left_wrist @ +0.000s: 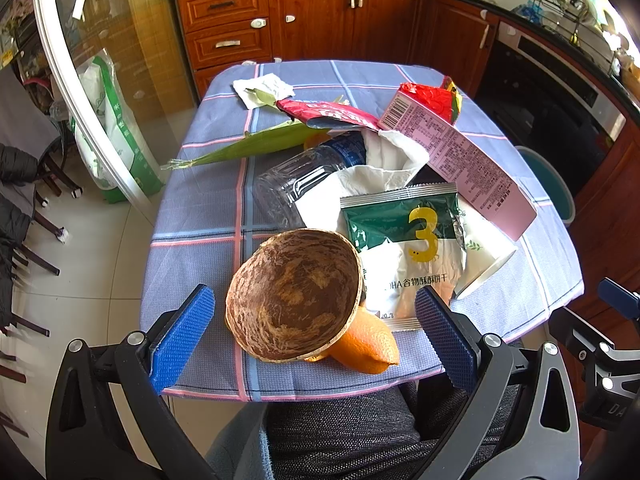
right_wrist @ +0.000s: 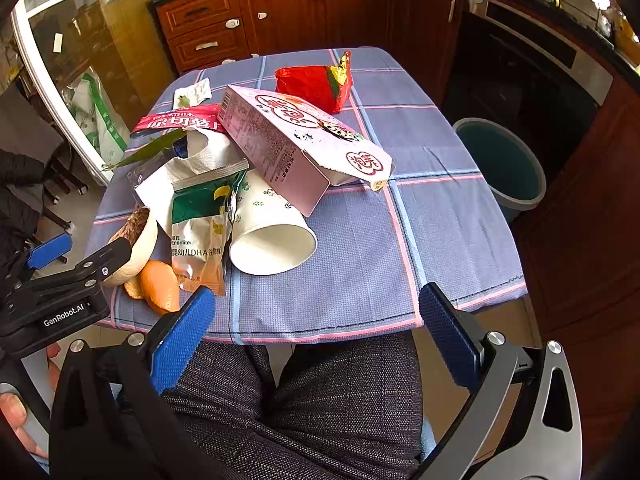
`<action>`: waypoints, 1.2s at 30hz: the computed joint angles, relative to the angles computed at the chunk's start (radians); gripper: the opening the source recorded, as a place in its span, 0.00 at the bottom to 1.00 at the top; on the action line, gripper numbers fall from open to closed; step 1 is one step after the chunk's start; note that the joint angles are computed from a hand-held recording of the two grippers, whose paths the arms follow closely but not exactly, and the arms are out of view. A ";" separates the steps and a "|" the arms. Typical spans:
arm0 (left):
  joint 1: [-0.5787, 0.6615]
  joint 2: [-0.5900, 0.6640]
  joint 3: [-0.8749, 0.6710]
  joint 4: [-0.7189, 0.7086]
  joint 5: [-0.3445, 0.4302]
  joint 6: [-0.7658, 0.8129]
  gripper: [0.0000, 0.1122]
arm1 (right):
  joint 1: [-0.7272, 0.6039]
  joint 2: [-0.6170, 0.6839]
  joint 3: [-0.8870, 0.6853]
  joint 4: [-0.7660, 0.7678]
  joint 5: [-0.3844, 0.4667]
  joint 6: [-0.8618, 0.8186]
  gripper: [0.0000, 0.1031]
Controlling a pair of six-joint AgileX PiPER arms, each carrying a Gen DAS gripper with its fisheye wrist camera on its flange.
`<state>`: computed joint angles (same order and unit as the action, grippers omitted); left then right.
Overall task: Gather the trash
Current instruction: 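Grasp the pink tomato-chip bag with the left gripper while the right grasps the white paper cup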
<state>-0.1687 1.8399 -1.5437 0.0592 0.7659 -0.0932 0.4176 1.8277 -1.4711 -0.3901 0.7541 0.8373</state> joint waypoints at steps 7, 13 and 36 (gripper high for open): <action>0.001 0.001 0.002 0.001 -0.003 0.002 0.89 | -0.010 0.004 -0.002 0.037 -0.014 -0.036 0.95; 0.026 0.013 -0.013 -0.013 -0.013 0.025 0.89 | -0.050 0.004 0.042 0.041 -0.118 -0.089 0.95; 0.053 0.328 -0.505 -0.104 0.245 0.264 0.89 | -0.174 0.289 -0.187 0.492 -0.194 -0.589 0.05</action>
<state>-0.1154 2.1678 -2.0485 -0.0447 1.0109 0.1711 0.2435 2.1163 -1.6586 0.1022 0.5597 0.2487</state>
